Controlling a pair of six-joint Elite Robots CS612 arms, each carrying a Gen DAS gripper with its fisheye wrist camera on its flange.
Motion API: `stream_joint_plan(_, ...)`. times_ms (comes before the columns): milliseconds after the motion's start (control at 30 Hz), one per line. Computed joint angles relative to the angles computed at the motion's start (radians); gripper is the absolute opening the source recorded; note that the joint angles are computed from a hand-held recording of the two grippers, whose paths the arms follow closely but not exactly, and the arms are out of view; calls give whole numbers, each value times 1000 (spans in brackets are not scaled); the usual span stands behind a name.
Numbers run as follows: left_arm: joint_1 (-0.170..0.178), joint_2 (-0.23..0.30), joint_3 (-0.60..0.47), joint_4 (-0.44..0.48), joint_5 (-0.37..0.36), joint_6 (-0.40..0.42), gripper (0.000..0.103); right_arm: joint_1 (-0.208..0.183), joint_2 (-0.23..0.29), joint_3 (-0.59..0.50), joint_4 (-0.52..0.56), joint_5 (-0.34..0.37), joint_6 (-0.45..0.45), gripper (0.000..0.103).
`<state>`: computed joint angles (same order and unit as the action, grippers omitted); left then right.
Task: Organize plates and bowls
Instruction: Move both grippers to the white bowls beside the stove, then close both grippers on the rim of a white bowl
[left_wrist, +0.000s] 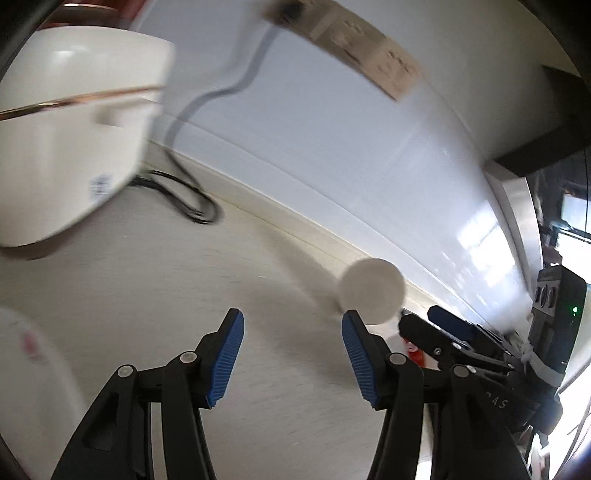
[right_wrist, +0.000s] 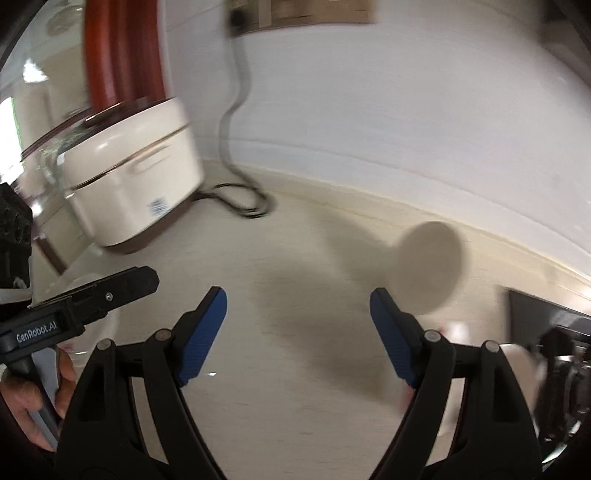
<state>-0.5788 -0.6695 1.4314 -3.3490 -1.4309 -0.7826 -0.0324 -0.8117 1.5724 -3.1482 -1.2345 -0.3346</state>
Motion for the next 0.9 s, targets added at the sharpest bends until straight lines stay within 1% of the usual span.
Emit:
stream_joint_plan(33,3,13,-29,12,-28,11,57,-10,1,-3,-9,-19,13,82)
stream_joint_plan(100,6,37,-82,37,-66,21,57,-30,3,-12,-18,-29,45,83)
stream_joint_plan(133,13,60,-124,37,-115,26,57,-38,6,-19,-18,-32,62,83)
stream_joint_plan(200,21,89,-177,56,-173,16,57,-52,11,-32,-23,-46,96,83)
stream_joint_plan(233,27,114,-219,70,-215,3,57,-58,17,-44,-24,-58,112,83)
stream_joint_plan(267,30,130,-247,82,-242,-4,57,-62,24,-57,-20,-67,119,83)
stream_joint_plan(367,36,180,-335,147,-288,-19,57,-72,44,-91,2,-85,130,83)
stream_joint_plan(467,38,221,-408,193,-318,-4,57,-84,65,-121,19,-80,147,83)
stream_joint_plan(533,42,244,-445,218,-335,13,57,-94,75,-133,25,-71,173,83)
stream_joint_plan(567,44,261,-476,247,-341,24,57,-98,79,-140,35,-65,183,83)
stream_joint_plan(667,45,297,-542,305,-351,27,57,-105,87,-152,55,-63,188,82)
stream_joint_plan(767,44,330,-599,358,-361,40,57,-104,104,-173,75,-60,193,80)
stream_joint_plan(867,42,352,-642,398,-372,45,56,-104,114,-188,112,-65,190,73)
stream_joint_plan(900,41,366,-667,413,-378,48,56,-104,118,-194,129,-64,186,69)
